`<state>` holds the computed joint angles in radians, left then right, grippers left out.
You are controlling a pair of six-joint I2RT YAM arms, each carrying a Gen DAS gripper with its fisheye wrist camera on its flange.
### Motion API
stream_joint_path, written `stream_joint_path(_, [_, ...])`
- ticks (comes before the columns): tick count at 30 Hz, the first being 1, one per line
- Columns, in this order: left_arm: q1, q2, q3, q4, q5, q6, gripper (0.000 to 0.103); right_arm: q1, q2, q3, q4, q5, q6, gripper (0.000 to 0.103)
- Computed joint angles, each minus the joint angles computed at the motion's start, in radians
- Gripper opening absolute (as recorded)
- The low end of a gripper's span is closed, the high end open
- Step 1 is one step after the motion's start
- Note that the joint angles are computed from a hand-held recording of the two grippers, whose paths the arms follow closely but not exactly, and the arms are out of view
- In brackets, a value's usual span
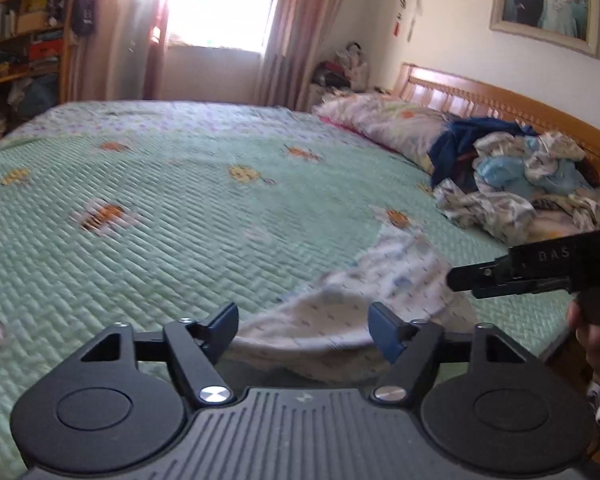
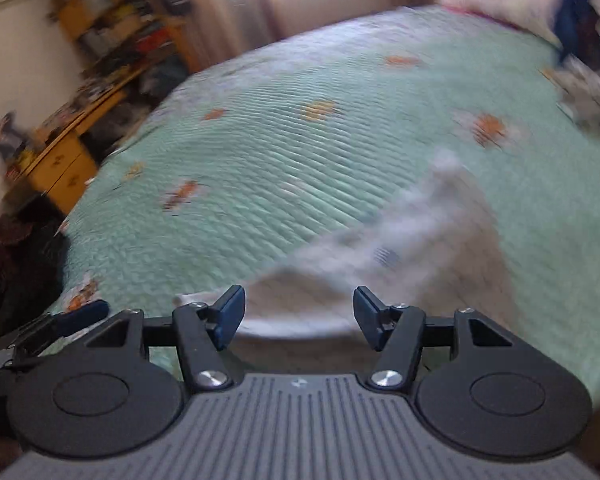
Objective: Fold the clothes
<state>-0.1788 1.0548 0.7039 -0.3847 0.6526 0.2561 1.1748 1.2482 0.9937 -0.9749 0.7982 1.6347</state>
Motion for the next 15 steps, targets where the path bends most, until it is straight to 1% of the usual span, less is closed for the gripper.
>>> stream_joint_path(1, [-0.018,0.018,-0.003,-0.001,0.001,-0.012,0.079,0.042,0.0,-0.018,-0.049,0.025,0.096,0.062])
stream_joint_path(3, [-0.044,0.077,-0.002,0.004,0.004,-0.044,0.08,0.094,-0.028,-0.068,-0.099,0.046,0.239,0.062])
stream_joint_path(4, [-0.053,0.118,0.004,0.01,0.0,-0.067,0.08,0.115,-0.039,-0.086,-0.106,0.05,0.289,0.062])
stream_joint_path(6, [-0.063,0.189,0.012,0.021,-0.012,-0.115,0.08,0.136,-0.079,-0.144,-0.081,0.051,0.334,0.062])
stream_joint_path(9, [-0.039,0.292,0.032,0.032,0.011,-0.182,0.08,0.123,-0.129,-0.201,-0.002,0.042,0.286,0.062])
stream_joint_path(12, [-0.009,0.368,0.08,0.023,0.046,-0.245,0.08,0.092,-0.154,-0.234,0.1,0.034,0.187,0.062])
stream_joint_path(15, [0.02,0.438,0.142,0.006,0.119,-0.33,0.08,0.072,-0.168,-0.264,0.181,0.026,0.127,0.062])
